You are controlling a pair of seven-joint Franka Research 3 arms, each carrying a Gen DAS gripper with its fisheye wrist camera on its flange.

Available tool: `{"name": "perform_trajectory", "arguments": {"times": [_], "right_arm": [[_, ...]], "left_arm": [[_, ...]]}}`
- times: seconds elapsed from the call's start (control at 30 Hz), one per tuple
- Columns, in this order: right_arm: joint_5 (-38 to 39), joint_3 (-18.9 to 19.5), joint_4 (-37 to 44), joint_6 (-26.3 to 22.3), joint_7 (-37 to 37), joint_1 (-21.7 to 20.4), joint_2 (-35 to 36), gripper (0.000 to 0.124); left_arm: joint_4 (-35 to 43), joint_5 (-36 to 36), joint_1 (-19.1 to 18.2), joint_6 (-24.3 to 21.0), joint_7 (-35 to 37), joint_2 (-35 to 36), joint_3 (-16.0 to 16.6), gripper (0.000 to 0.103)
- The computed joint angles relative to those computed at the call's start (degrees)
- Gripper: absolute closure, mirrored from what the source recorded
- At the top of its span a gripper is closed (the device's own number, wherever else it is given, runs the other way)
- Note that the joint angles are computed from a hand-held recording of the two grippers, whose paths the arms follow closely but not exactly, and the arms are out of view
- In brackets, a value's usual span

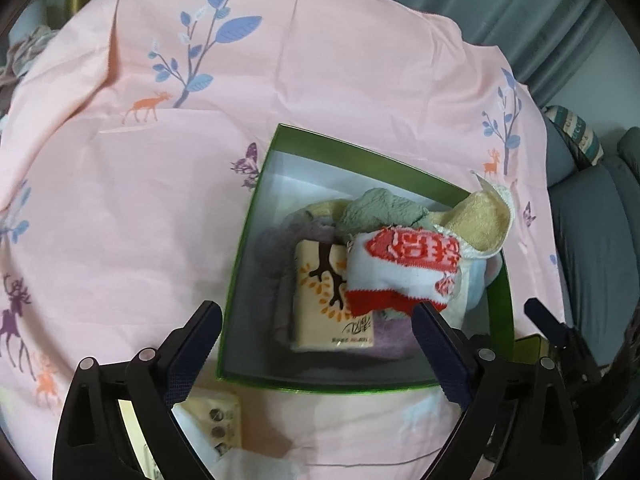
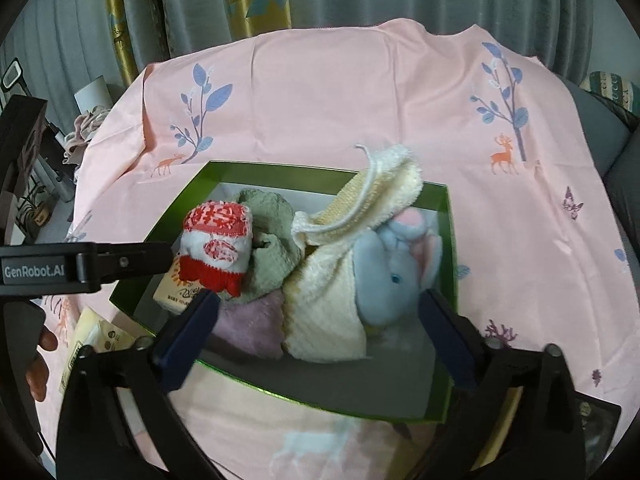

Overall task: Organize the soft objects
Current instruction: 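Open the right gripper to release the socks and withdraw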

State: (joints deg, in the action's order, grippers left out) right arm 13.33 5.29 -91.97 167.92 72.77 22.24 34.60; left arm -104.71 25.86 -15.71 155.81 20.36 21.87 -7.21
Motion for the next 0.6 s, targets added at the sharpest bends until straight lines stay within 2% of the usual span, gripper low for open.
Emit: {"name": "perform_trajectory", "arguments": {"times": [0.33,0.6], "right_arm": [[-0.8,-1.1,-4.4,0.3,1.9,0.6,-4.0,0.022],[-0.7,-0.8,-7.6,0.2,2.2,0.4,-7.2,0.022]], "left_arm": [[-0.9,5.0,-2.1,-8.8,-2.9,-3.2,0.1,0.007],[-2.2,7.7,-2.4,-12.3,-5.3,-5.4,-1.1,0.006]]}}
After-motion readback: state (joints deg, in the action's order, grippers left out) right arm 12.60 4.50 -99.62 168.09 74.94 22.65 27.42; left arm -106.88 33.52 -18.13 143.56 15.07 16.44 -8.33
